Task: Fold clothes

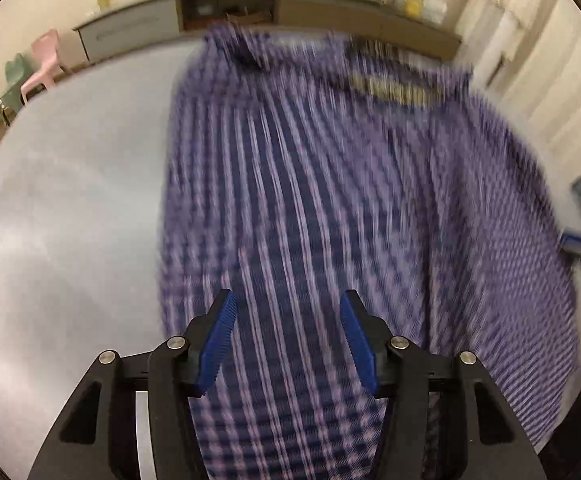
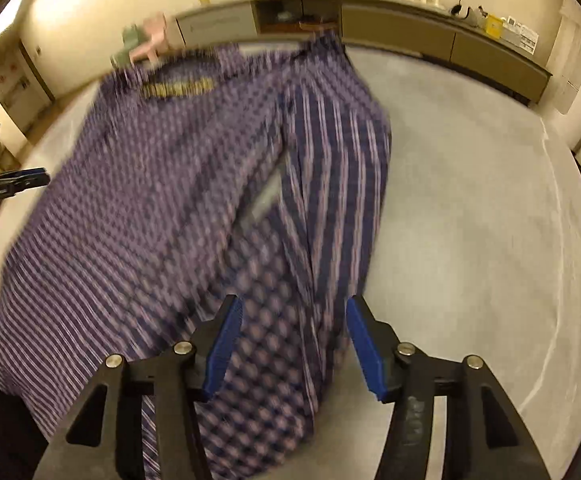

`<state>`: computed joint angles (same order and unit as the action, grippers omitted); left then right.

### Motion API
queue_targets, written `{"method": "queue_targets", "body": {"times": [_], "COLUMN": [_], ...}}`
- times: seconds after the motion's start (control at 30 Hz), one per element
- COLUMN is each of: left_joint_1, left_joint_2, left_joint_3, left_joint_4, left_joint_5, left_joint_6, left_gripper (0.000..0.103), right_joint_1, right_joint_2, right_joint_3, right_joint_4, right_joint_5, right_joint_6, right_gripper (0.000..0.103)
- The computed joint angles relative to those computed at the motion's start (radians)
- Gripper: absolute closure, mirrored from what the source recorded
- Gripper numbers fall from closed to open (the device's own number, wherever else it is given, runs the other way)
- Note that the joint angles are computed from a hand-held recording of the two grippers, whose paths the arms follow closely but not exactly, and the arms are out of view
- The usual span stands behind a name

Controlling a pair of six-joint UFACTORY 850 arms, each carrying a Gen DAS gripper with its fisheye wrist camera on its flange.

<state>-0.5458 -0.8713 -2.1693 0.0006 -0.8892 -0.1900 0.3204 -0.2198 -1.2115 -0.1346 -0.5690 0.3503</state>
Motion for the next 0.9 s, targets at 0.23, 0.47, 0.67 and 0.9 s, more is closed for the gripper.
{"method": "queue_targets", "body": {"times": [0.23,0.47,0.67,0.9], "left_joint_1": [0.007,0.055,0.022,0.088], "left_joint_2": [0.107,0.070,0.095,0.078], "left_joint_3": [0.207,0.112,0.152,0.141], "left_joint_4": [0.282,0.503,0.333,0.325], "left_joint_5": [0.111,-0.038,0.067,0.073], "left_joint_6": [-0.196,-0.471,-0.248,-0.339], "left_gripper": [0.043,0.066,0.063,0.048], "right_joint_1": [-0.034,0.014,0.236,0.284], "right_joint_2": [-0.011,0.115,-0.021,-0.071], "right_joint_3": [0.014,0.040,-0.055,-0.026], "right_joint_4": [-0.493,-0.580,0.009,-0.010], "right_joint_5": [-0.189,-0.177,0.184,0.106], "right_joint_6": [0.352,0.624,0.160,0.058], "right_gripper": [0.075,0.075,0.074,0.080]}}
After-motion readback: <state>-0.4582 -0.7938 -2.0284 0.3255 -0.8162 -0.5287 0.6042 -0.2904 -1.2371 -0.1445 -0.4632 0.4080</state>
